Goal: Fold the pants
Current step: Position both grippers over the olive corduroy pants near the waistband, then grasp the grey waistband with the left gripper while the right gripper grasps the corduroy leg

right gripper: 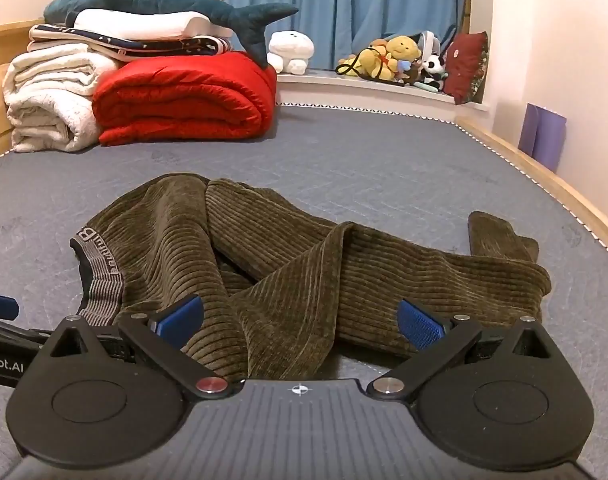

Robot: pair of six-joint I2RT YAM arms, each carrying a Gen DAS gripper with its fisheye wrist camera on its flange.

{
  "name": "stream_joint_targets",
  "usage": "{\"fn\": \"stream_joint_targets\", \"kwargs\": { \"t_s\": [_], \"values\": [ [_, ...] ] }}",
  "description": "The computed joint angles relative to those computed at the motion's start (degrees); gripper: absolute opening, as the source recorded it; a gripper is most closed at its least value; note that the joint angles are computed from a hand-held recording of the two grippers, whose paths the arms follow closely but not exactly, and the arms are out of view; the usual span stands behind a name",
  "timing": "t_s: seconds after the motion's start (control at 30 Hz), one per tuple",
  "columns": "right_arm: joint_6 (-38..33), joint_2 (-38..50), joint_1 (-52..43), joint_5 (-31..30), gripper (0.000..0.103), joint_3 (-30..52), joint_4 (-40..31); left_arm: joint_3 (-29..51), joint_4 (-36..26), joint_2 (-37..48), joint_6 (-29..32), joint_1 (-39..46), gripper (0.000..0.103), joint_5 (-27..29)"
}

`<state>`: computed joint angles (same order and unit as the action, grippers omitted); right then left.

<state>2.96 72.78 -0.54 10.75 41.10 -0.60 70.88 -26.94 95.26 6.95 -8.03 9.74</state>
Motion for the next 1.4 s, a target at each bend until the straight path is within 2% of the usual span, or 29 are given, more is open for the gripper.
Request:
{"fn": "stream_joint_targets", "kwargs": {
  "t_s": [0.77,0.9,0.93,1.13,1.23,1.27,1.33,1.4],
  "values": [
    [-1.64,1.35,0.12,2.52,0.102,-0.33,0.08,0.26,-0.64,0.14,0.41,0.07,0.103,-0.05],
    [-2.19,1.78,-0.05,2.91,0.102,1.78,-4.48,0.23,-0.63,0.13,0.38,0.06,0.103,-0.09],
    [-2.13,1.75,-0.06,2.86,0.102,1.17,-2.91,0.20,-0.63,0.11,0.42,0.06,0.103,-0.07],
    [-1.10,2.21,-0.14,2.01,0.102,2.39,-5.36,0.88,-0.50,0.62,1.07,0.66,0.103,0.37],
    [-1.18,2.34,-0.28,2.19,0.102,1.83,-3.69,4.66,-3.94,2.33,1.82,2.62,0.103,2.79],
    [-0.88,2.48,-0.40,1.85,0.102,2.04,-3.83,7.37,-6.65,3.56,2.02,3.45,0.099,3.82],
    [-0.27,2.98,-0.60,1.38,0.102,2.86,-4.88,14.02,-12.79,6.42,3.53,5.39,0.075,6.54],
    [0.60,3.62,-0.90,0.54,0.102,3.46,-5.58,19.63,-16.46,8.44,7.23,7.90,0.035,10.47]
  ]
}}
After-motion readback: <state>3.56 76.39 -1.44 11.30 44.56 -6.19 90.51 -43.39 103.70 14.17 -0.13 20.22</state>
